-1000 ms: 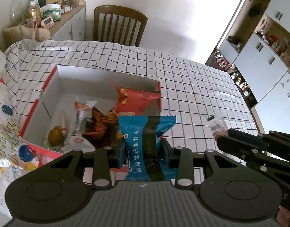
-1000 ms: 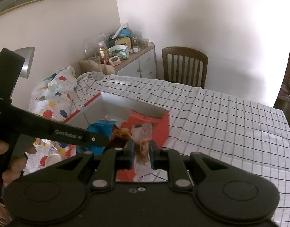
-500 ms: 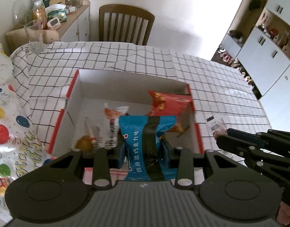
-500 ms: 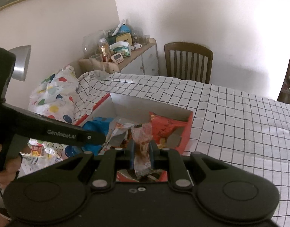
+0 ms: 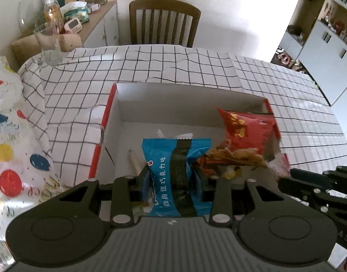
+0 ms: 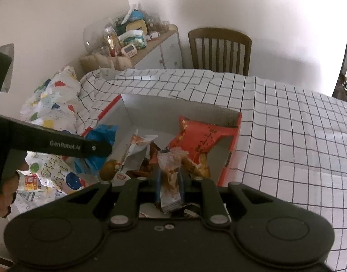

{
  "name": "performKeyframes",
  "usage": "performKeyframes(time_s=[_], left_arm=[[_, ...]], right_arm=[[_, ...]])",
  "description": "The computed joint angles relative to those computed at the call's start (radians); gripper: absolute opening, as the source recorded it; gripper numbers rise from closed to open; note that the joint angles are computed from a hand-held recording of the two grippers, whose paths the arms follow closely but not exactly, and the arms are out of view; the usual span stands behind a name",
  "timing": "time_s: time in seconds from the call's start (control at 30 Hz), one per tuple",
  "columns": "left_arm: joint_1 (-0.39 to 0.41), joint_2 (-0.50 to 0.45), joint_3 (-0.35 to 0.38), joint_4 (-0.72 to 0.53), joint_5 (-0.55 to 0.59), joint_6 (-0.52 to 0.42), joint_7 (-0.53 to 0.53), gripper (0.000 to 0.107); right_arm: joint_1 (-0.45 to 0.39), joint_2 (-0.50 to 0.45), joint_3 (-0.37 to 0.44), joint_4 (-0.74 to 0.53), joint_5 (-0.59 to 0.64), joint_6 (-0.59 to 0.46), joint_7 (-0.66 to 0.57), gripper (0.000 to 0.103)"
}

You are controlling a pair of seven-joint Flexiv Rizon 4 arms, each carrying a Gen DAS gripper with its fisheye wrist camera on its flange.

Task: Organize snacks
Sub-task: 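Carry the blue snack and clear candy into the red box and open both grippers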

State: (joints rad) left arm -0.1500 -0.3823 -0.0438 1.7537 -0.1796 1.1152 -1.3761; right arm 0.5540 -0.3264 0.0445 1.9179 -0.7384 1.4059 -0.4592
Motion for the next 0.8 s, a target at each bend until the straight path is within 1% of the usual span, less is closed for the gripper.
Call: performKeyframes(time_s=[0.1, 0.23, 0.53, 0.6, 0.8], left_arm=[[-0.006, -0.030, 0.011, -0.033, 0.023, -0.018, -0.012, 0.037], [-0.027, -0.067, 0.043, -0.073, 0.089, -0.044, -0.040, 0.037], [-0.017, -0.100, 0.039, -0.092, 0.107, -0.072, -0.043, 0.037], [-0.017, -0.104, 0.039, -0.093, 0.108, -0.077, -0.044, 0.037], [-0.018, -0.110, 0.045, -0.092, 0.114, -0.082, -0.063, 0.038]], right_arm=[[0.003, -0.019, 0.003, -0.016, 0.011, -0.014, -0.008, 0.014], [0.017, -0.033, -0.008, -0.019, 0.005, -0.017, 0.003, 0.015], [0.021, -0.061, 0.000, -0.034, 0.032, -0.064, -0.015, 0.017], [0.015, -0.066, 0.009, -0.037, 0.048, -0.065, -0.027, 0.018], [0.020, -0.069, 0.001, -0.031, 0.060, -0.066, -0.014, 0.020]])
